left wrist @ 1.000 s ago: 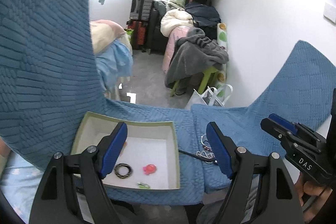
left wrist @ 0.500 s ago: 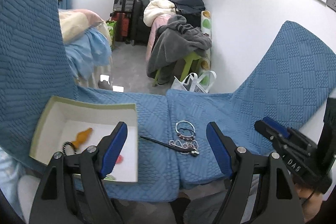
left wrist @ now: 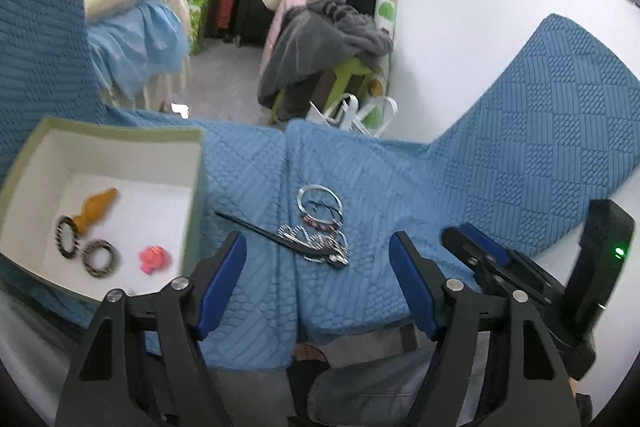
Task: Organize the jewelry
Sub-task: 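Move both tools from the box to the remaining jewelry pile, then grasp the red-beaded bracelet with the right tool while the left tool grasps the black hairpin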
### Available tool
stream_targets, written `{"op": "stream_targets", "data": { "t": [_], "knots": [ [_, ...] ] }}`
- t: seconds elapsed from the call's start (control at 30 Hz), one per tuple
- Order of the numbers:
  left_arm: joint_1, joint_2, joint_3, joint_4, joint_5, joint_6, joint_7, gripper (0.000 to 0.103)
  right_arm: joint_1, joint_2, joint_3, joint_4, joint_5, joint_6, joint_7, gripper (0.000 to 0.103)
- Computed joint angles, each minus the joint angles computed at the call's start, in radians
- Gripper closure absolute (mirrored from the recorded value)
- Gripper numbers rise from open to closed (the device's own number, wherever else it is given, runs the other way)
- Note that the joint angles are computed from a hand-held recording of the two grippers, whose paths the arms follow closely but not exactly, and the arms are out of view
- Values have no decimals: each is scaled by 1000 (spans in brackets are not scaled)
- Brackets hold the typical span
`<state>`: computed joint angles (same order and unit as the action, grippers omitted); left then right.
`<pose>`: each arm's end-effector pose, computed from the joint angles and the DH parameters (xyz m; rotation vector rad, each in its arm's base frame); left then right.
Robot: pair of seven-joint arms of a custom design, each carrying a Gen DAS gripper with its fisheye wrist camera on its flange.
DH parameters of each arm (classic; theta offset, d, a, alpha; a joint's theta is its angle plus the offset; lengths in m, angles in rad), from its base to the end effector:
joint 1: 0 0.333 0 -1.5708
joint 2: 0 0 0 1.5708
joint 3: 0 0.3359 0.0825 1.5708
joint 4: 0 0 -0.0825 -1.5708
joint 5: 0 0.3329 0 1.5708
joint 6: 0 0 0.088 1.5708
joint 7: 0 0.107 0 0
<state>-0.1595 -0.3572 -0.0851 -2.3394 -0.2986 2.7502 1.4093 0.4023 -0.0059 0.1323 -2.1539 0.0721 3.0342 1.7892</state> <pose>0.4237 -0.0993 0.6013 -2.0276 1.7604 -1.0450 0.4699 0.2721 0.5572 -1.8034 1.4029 -0.3879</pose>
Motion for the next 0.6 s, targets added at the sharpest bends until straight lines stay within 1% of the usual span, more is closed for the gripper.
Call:
{"op": "stream_targets", "data": {
  "t": [0.07, 0.13, 0.2, 0.23, 0.3, 0.33, 0.4, 0.5, 0.53, 0.6],
  "knots": [
    [-18, 21, 5, 2, -26, 11, 7, 33, 0, 29, 5, 23, 122, -16, -114, 75],
    [-26, 47, 6, 9, -53, 12, 2, 33, -14, 62, 26, 62, 287, -52, -258, 77],
    [-20, 69, -3, 12, -63, 24, -19, 37, -25, 89, 28, 99, 325, -92, -286, 80],
    [-14, 86, -12, 19, -56, 25, -34, 37, -37, 104, 39, 117, 375, -105, -331, 80],
    [-18, 112, -13, 30, -69, 19, -37, 41, -63, 135, 63, 158, 478, -137, -428, 80],
    [-20, 122, -14, 33, -78, 19, -39, 41, -70, 150, 69, 179, 506, -152, -458, 81],
    [-10, 143, -28, 33, -73, 25, -68, 43, -77, 184, 75, 222, 529, -186, -500, 81],
    [-4, 190, -37, 47, -78, 13, -101, 47, -93, 247, 82, 303, 545, -265, -550, 81],
    [0, 200, -40, 48, -75, 10, -111, 48, -89, 269, 76, 330, 523, -287, -545, 81],
    [14, 227, -53, 54, -45, 7, -156, 52, -84, 317, 68, 391, 479, -336, -535, 83]
  ]
}}
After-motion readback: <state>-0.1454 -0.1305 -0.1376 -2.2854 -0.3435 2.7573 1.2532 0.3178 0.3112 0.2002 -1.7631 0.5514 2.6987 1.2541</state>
